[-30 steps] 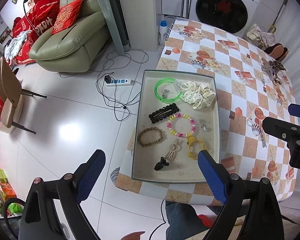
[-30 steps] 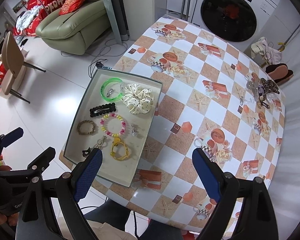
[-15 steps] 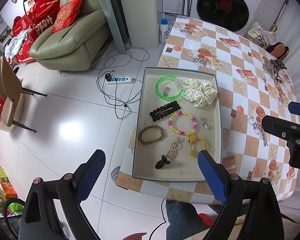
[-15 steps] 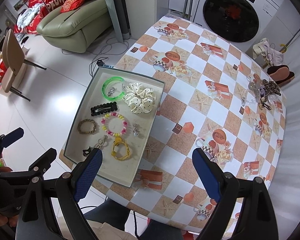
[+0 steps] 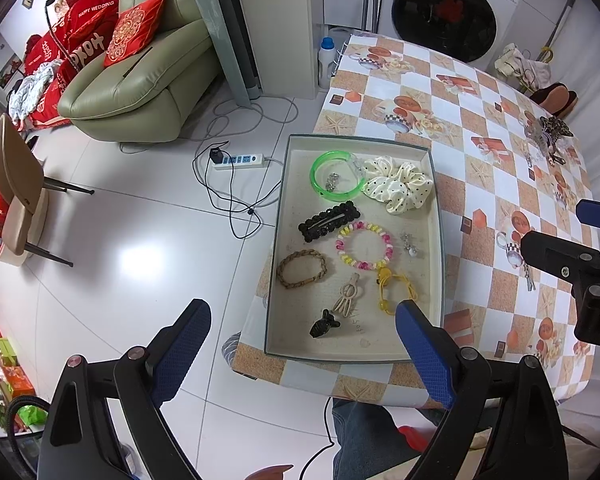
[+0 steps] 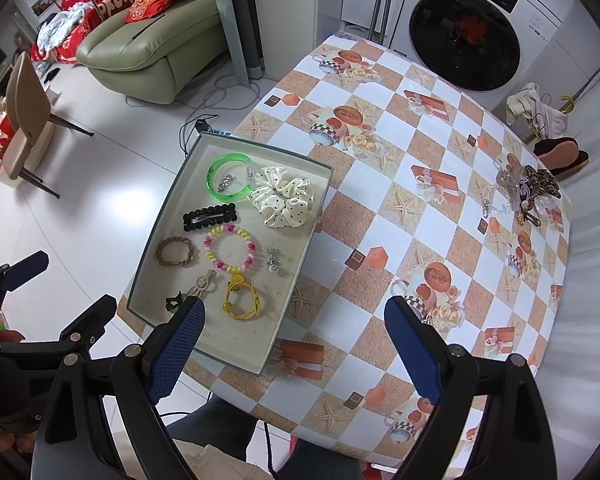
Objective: Organize jewelry
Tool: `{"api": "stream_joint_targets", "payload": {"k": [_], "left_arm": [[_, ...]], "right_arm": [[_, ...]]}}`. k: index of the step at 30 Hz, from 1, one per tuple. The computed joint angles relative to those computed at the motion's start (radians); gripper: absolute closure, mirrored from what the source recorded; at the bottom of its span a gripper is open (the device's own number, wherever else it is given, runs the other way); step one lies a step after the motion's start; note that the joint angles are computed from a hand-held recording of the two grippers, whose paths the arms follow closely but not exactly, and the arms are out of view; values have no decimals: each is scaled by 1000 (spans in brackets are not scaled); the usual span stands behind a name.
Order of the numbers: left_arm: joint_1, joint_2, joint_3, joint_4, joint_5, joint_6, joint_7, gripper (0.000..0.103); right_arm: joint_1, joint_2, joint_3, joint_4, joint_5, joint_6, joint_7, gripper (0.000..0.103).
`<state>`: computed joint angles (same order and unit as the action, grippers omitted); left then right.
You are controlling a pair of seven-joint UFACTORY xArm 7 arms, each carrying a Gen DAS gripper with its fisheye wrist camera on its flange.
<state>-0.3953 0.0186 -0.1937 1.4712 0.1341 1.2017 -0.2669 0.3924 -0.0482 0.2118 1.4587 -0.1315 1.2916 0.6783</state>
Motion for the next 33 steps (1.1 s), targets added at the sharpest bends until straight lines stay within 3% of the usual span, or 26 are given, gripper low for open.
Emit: {"api": "stream_joint_targets", "payload": {"k": [33], "left_arm": [[-6,-13,-5,-18,5,-6,-13,6]], "right_arm": [[9,3,5,10,-8,10,15,10]]}}
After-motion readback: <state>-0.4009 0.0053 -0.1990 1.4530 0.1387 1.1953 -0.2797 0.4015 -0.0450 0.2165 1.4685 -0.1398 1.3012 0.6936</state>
